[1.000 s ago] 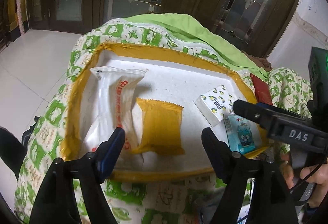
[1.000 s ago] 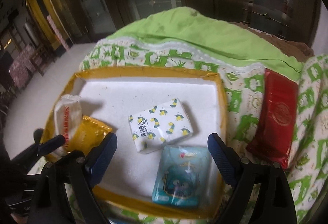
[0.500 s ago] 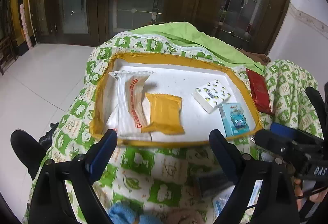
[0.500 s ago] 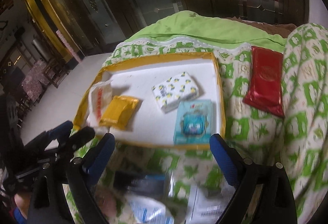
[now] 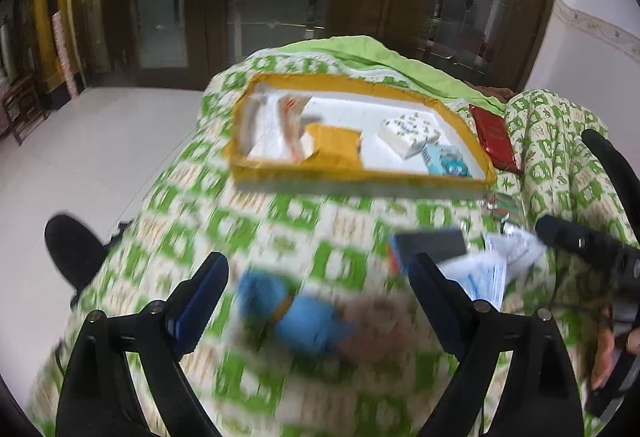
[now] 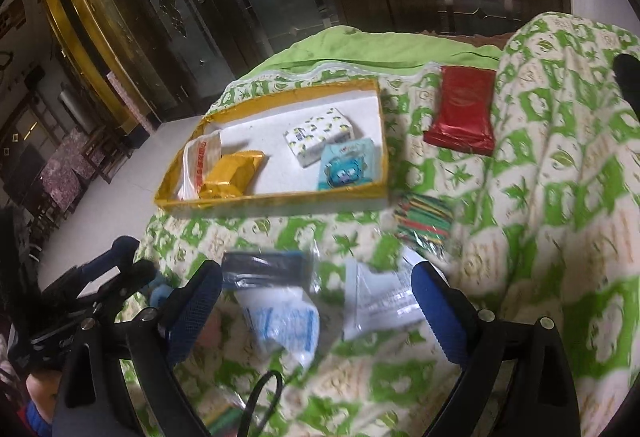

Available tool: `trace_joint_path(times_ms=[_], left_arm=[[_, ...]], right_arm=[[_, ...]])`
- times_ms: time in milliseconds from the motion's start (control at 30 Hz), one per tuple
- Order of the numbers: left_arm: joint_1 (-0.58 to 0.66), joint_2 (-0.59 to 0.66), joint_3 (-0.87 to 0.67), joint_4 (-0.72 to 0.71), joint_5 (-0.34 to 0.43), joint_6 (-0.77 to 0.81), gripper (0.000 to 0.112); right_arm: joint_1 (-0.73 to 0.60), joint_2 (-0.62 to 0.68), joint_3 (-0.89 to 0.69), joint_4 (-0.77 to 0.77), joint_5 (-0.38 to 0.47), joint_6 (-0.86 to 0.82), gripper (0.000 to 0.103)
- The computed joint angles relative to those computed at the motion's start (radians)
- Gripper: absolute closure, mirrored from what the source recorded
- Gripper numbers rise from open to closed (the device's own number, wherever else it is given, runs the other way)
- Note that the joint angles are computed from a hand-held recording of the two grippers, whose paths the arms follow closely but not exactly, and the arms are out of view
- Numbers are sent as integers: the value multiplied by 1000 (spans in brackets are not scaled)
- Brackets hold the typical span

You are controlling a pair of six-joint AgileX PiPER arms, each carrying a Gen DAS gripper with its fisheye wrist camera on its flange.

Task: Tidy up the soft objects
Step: 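Open both grippers and withdraw both tools from the tray, then grasp clear bag of coloured sticks with left gripper while right gripper grasps white blue-printed packet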

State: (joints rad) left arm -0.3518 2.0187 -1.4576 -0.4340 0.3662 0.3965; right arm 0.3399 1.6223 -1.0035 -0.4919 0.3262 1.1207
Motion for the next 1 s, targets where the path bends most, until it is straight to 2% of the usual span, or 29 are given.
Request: trace_joint_path(times_ms=[100,300,467,633,833,1000], left_arm=[[42,-48,116,-162,-18,139,21],[79,-107,202,-305,9,285,21],[56,-116,223,-430,138,486,21],[-13,-117,235,-422,210,575,21],[-42,-108,242,-395,227,585,23],[-56,-81,227,-357,239,558,38]], right_arm=[[0,-9,20,-4,-11,18,6],[13,-12,32,10,-16,4,6],[24,3,19,82,-13,-91,6],[21,29,-2,181,2,-207,6],[17,43,-11,214,11,-240,6],[20,85,-46,287,49,-333,8]])
